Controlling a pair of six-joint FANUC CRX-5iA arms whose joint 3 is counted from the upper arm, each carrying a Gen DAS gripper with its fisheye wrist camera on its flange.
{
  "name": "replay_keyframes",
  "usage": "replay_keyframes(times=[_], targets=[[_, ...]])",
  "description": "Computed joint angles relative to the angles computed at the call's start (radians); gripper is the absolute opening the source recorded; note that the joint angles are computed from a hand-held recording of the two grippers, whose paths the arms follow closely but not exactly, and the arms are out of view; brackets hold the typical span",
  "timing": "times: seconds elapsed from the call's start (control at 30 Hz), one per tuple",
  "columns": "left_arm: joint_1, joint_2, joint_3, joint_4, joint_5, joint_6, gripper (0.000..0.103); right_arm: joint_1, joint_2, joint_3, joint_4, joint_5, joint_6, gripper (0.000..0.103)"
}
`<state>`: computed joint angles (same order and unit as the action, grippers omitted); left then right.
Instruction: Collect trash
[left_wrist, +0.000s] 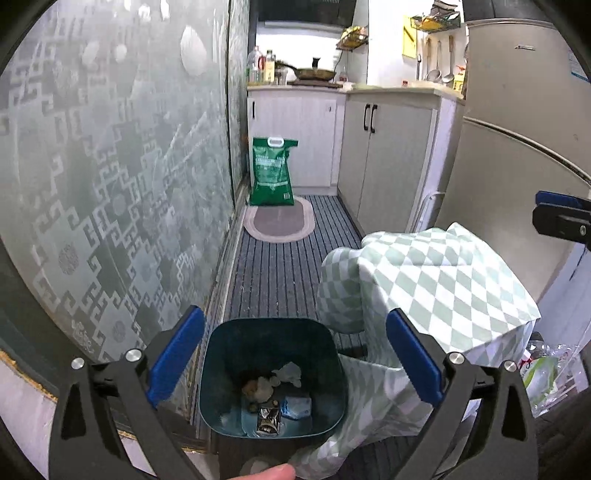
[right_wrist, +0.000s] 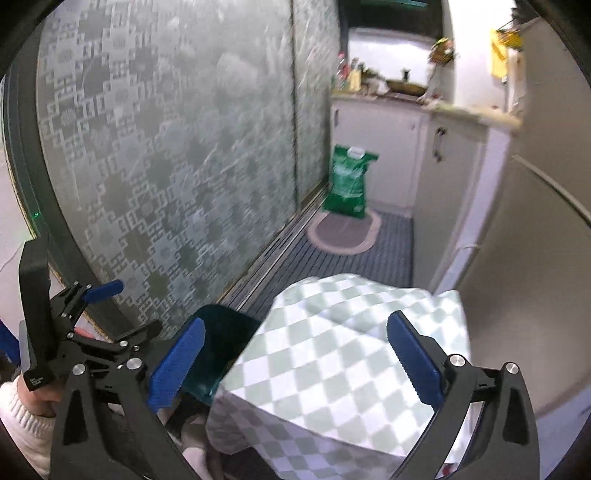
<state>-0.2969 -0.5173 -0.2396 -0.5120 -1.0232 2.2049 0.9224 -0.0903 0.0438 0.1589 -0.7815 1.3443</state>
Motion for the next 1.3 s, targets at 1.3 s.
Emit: replay_keyframes(times=[1.3], targets=[[-0.177,0.040,0.091,-0.125,-0.192,0.147,0.100,-0.109,-0.207,-0.186,-0.151,0.030,0.126,0.100]])
